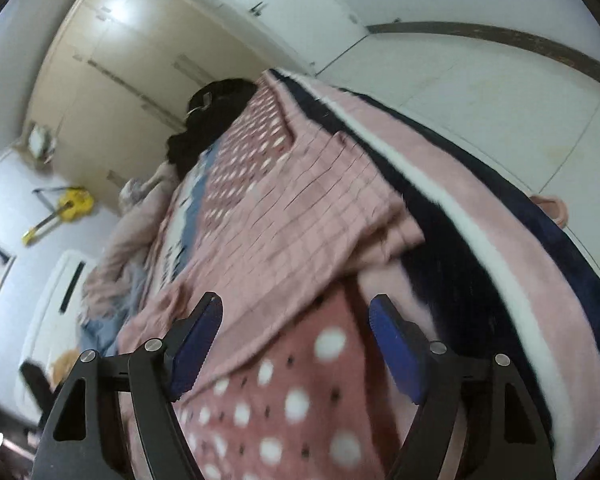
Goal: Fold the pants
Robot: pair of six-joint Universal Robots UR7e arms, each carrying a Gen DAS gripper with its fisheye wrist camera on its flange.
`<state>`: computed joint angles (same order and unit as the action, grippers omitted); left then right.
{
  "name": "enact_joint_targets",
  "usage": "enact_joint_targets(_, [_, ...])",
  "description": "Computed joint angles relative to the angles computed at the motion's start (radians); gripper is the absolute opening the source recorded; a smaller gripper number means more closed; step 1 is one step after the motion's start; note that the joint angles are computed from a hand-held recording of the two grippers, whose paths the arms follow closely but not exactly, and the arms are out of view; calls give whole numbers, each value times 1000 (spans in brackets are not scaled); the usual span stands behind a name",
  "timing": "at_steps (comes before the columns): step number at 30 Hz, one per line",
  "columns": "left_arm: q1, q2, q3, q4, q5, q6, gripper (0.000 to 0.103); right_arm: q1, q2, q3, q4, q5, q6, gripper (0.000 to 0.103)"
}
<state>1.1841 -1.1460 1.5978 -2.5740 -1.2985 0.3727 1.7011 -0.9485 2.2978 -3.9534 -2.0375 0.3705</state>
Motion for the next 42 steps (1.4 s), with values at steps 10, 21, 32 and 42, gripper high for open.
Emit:
enact_joint_targets(10, [14,20,-31,-2,6,-12,80,-43,53,-188,96,-71,42,17])
enact_joint_targets(21, [50,4,-57,-26,-9,-9,80,142,126,-363,121,-245,-247,4])
enact_joint_targets(32, [108,-42,-66,-32,-59,2,80,296,387,-800,574,-60,-432,4])
enact_joint_targets(42, [139,-53,-63,0,-68,40,80,298,560,-966,936,3,-465,7])
